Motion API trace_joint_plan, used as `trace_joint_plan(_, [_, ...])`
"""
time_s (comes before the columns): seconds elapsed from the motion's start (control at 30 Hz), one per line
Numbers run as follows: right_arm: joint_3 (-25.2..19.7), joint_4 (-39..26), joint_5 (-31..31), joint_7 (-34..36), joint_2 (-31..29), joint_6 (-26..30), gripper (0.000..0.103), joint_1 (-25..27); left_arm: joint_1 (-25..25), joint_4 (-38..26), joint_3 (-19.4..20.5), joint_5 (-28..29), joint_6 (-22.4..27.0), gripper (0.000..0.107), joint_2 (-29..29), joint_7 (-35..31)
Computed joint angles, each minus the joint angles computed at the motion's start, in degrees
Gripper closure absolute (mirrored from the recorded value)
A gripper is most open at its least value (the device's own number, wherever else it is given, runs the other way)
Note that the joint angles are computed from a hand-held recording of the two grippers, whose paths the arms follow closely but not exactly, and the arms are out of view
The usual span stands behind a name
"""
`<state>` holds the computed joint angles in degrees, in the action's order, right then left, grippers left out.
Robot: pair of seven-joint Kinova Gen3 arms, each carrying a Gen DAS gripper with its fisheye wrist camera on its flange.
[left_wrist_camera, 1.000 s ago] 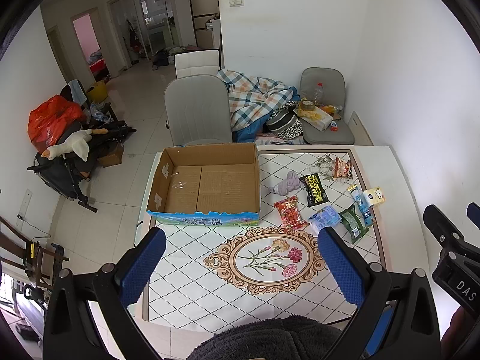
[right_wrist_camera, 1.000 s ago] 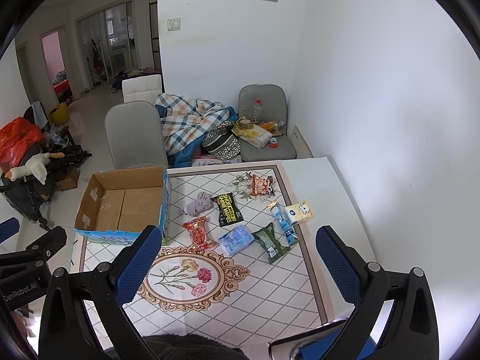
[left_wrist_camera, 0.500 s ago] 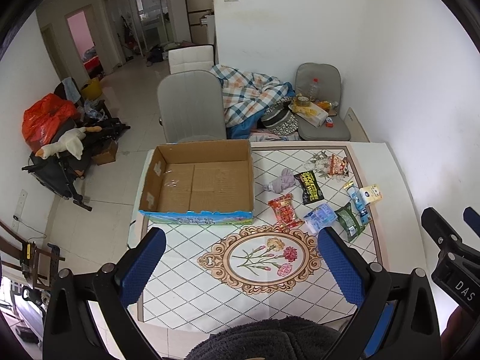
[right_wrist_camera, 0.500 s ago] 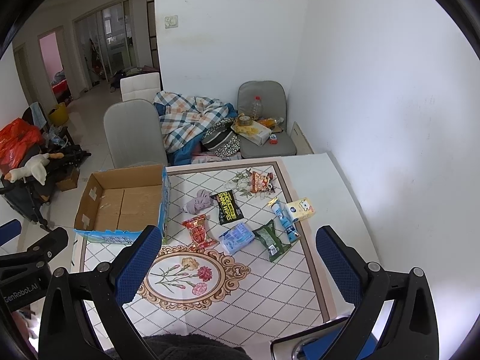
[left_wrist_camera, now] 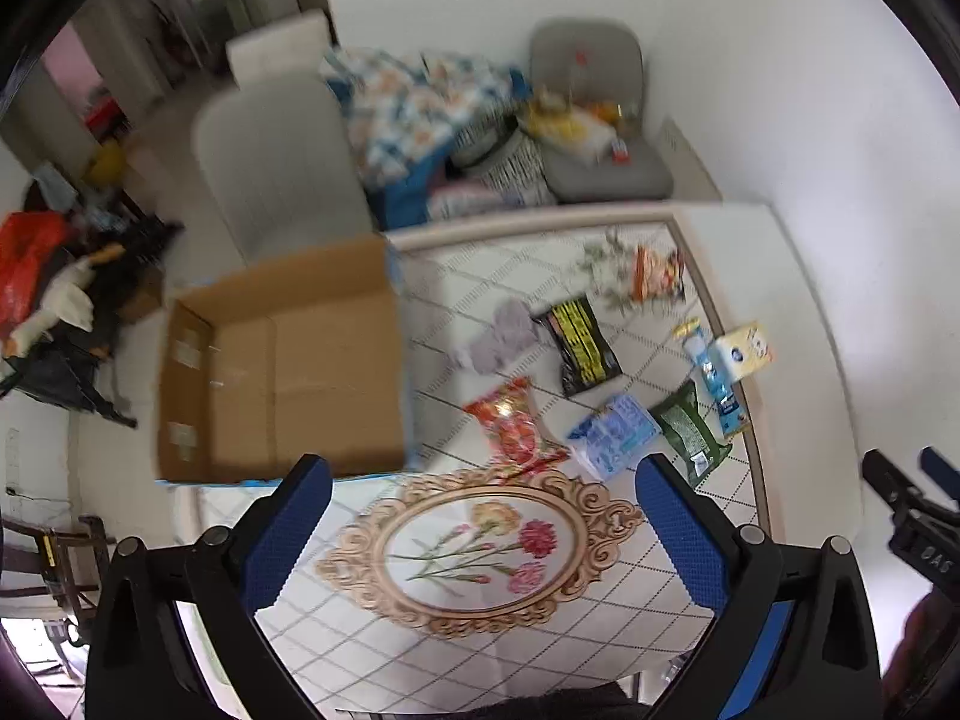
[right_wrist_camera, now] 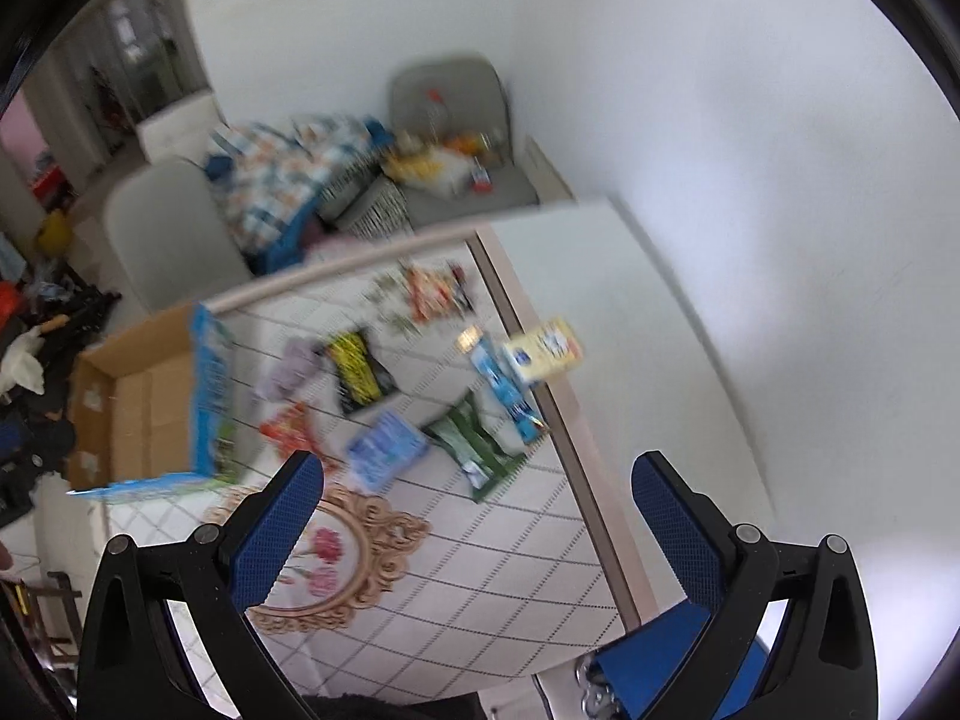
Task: Organize soft objects
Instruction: 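Grasp the red snack bag with left tool while right tool grasps green snack bag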
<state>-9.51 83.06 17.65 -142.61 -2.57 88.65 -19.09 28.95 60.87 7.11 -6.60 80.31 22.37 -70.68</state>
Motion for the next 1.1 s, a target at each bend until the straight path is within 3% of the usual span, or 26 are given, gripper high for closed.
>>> trace_joint_plan(0.13, [5.44,7.59,-7.03,9.18,4.12,-9.32,0.000,5.73,1.58,-6.73,-1.68,2.60,3.02,0.005,10.62,-1.89])
trace_joint_plan(0.23, [6.63,12.48,-11.45,15.97,9.99,-16.31,0.000,9.95,3.22,-11.17,-3.55,3.88,5.87,0.005,18.58,-3.48])
trace_joint_plan(0.43, [8.16,17.61,-19.00,26.98,21.81,-27.20,0.000,13.76,2.58,-23.20,-2.09,4.30,17.01,0.006,32.60,-2.33])
trace_joint_plan(0.5, [8.22,17.61,-20.25,28.51,24.88,-28.50,0.000,14.15,2.05,-26.74,-1.86,5.73,19.66,0.030,36.68,-2.67])
trace_joint_plan(0.57, [8.35,17.25,-20.74,29.28,27.41,-29.23,0.003,14.18,1.88,-29.94,-2.23,6.60,22.12,0.040,39.85,-2.01])
trace_joint_plan(0.7, [8.17,16.63,-22.50,31.37,30.90,-30.98,0.008,14.92,0.99,-29.58,-2.42,8.64,20.79,0.040,41.58,-0.29])
trace_joint_plan(0.77, [8.32,15.96,-22.76,31.56,32.53,-31.09,0.025,14.77,0.99,-29.45,-2.56,8.81,20.51,0.040,42.00,0.03])
trace_joint_plan(0.83, [8.19,15.71,-23.85,31.87,33.57,-31.23,0.031,15.27,0.70,-27.29,-2.54,9.24,19.02,0.040,41.36,0.39])
trace_joint_plan(0.9, [8.00,15.70,-25.35,32.17,34.45,-31.48,0.038,15.99,0.98,-26.17,-2.85,8.58,18.20,0.054,41.23,0.11])
trace_joint_plan(1.1, [8.43,17.22,-25.92,30.40,34.60,-32.64,0.053,15.34,0.80,-14.09,-2.53,7.94,10.15,0.062,35.37,-0.66])
